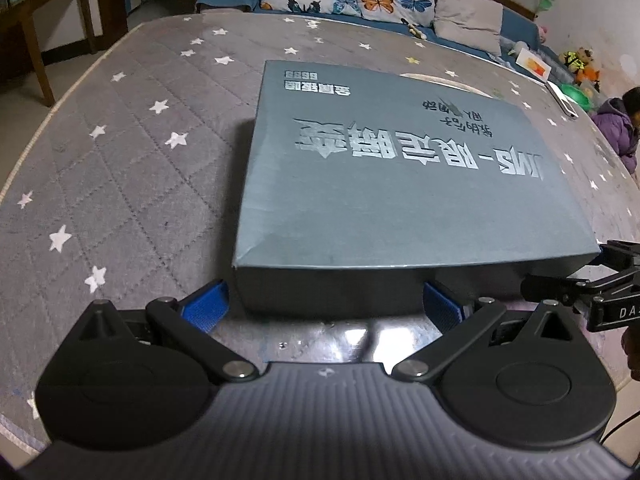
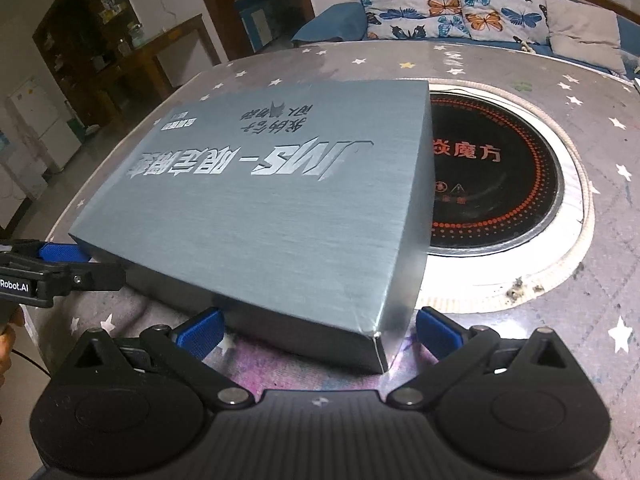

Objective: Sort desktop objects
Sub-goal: 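Lower the dark grey box flat onto the mat with both grippers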

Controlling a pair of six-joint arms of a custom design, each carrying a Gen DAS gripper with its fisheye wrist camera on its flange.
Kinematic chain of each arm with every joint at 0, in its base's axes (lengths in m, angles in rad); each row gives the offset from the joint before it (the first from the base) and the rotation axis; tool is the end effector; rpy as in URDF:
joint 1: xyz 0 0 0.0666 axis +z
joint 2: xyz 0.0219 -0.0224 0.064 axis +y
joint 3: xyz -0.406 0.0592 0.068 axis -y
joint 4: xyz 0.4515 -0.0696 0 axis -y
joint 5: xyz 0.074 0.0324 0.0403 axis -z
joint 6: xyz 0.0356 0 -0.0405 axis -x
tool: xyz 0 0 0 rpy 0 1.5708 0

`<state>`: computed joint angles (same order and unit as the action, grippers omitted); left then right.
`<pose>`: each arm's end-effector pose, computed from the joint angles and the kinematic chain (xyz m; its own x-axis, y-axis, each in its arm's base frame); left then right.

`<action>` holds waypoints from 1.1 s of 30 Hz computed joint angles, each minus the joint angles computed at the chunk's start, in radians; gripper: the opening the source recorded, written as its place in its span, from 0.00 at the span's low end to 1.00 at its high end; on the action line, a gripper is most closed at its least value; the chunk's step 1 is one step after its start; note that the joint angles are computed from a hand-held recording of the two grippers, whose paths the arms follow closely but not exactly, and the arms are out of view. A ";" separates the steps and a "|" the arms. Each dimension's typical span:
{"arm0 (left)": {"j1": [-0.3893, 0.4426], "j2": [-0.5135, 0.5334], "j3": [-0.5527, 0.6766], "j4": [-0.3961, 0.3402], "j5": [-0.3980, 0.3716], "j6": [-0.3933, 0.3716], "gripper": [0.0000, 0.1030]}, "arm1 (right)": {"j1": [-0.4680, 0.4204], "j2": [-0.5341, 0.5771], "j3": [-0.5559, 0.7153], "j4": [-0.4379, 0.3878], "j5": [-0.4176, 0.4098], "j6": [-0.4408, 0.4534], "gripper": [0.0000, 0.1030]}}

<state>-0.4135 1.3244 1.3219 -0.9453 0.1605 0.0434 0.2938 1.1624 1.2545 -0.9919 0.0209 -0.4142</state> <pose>0.4589 -0.2080 0.4510 -0.7639 0.2884 -0.5773 0.4493 0.8798 -0.1550 0.4221 0.1265 0.4858 -0.7978 0.1790 -0.5758 0.0480 0.9707 0.2353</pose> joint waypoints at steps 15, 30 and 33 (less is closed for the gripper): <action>-0.032 -0.014 -0.010 -0.008 -0.033 0.020 1.00 | 0.019 -0.009 -0.016 0.016 0.015 -0.010 1.00; -0.078 -0.048 -0.037 0.005 -0.105 0.049 1.00 | 0.046 -0.037 -0.045 0.029 0.071 -0.013 1.00; -0.085 -0.054 -0.044 0.007 -0.116 0.050 1.00 | 0.052 -0.041 -0.050 0.033 0.085 -0.015 1.00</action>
<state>-0.4984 1.2699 1.2775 -0.9379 0.0450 0.0936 0.3454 1.1216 1.2043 -0.9585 0.1055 -0.4292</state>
